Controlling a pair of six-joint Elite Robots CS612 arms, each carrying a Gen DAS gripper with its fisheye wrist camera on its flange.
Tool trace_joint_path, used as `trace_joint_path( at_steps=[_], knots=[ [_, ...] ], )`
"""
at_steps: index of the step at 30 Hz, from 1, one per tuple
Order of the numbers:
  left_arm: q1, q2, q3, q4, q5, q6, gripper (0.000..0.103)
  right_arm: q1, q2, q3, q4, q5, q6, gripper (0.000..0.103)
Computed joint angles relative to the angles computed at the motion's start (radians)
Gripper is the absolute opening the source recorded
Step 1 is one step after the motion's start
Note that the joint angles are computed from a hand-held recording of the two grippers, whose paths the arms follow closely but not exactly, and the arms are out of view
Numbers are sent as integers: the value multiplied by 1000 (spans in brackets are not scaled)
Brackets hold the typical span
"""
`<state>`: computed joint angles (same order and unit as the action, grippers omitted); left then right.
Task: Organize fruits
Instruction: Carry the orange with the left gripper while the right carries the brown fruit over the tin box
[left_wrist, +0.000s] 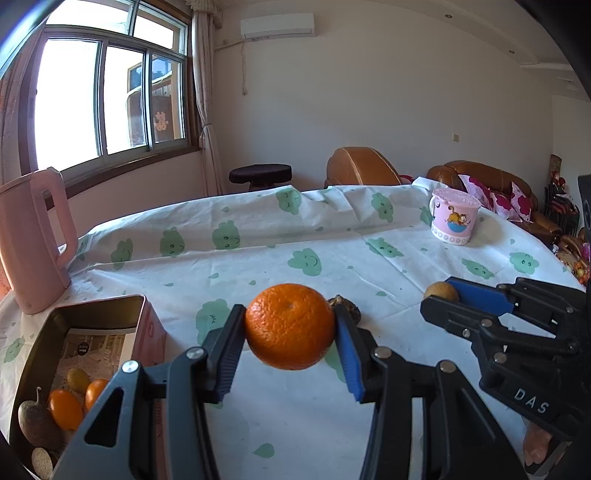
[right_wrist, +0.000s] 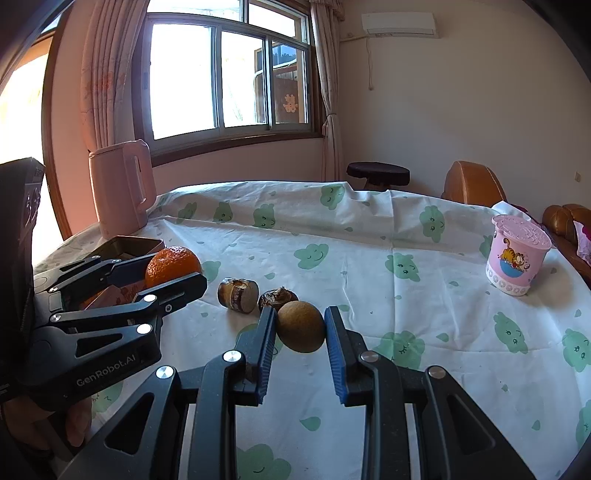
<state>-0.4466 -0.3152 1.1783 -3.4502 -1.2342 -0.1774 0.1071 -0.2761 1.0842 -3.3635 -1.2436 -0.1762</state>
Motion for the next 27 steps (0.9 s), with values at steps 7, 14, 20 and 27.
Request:
trace_joint_path(
  at_steps=[7,14,20,27],
  knots=[
    [-2,1,6,-33,17,-5,49,-2,2,3,-29,5,7,29],
    [-9,3,18,-89,66,-9,49,-3,3,13,-83,8,15,29],
    [-10,-4,43,-123,90,-30,49,-3,3,19,-116,6,18,29],
    [-8,-22,95,-162,119,-43,49,0,1,28,-135,14,16,29]
  ],
)
